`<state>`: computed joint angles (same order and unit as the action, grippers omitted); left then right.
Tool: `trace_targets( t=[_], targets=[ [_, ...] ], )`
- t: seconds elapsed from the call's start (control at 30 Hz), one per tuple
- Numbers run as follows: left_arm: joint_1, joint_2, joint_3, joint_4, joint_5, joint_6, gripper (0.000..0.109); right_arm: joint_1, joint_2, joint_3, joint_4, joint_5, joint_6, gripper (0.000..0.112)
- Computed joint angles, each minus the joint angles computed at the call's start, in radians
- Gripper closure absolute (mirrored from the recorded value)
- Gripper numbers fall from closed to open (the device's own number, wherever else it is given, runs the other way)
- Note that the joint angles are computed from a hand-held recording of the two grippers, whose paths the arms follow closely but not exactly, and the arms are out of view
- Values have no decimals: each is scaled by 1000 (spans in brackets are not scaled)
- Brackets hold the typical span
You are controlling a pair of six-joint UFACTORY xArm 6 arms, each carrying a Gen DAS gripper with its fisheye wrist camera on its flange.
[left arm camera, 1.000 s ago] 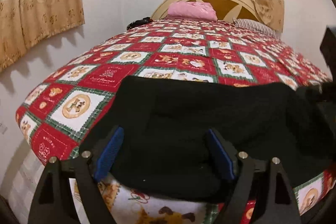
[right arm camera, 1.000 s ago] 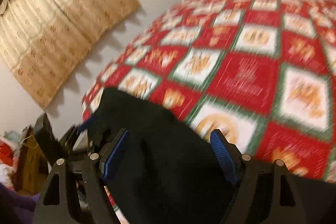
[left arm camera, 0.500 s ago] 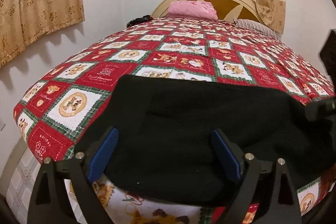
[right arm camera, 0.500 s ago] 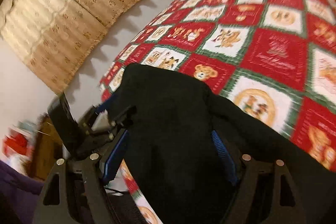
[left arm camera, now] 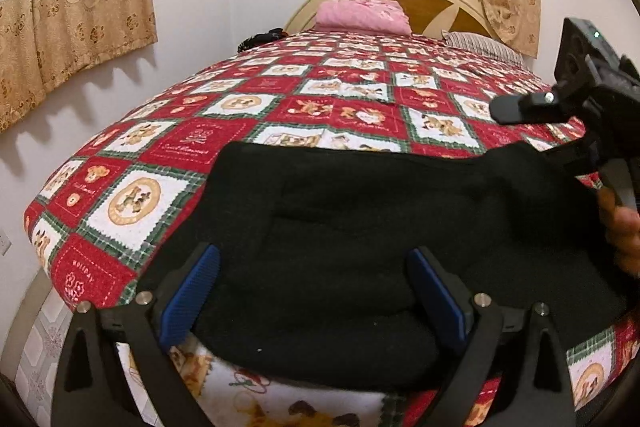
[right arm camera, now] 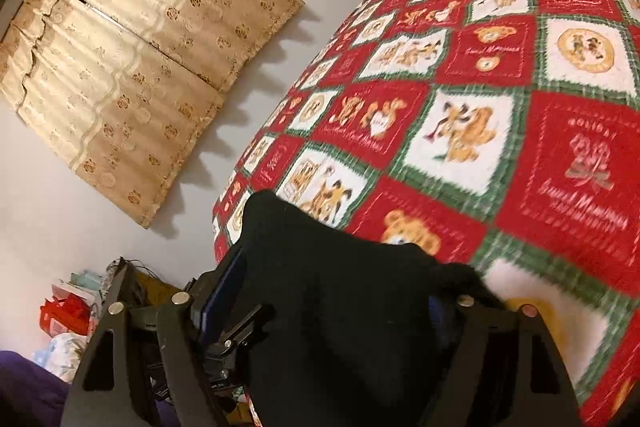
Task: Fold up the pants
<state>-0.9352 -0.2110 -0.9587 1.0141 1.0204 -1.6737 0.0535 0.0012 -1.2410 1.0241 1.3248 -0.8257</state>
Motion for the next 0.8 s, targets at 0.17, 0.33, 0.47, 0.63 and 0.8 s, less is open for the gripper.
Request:
trace_targets(
  t=[0.17,0.33,0.47,0.63,0.8],
  targets=[
    [4,-11,15,7,-15,1,11,-65,102,-124,-65,104,34,78],
    [-3,-5,10,16,-2,-9,10,-88,-46,9,-208,-221,87,82],
    [-4,-5,10,16,2,-10,10,-158,-143,104,-123,-283,81,82],
    [-7,11,-8,11,18,-12,7,-104,-253,220,-326,-310,122,82],
    [4,12,-26,-41,16,22,7,-130,-402,337,-728,-693,421,82]
  ],
)
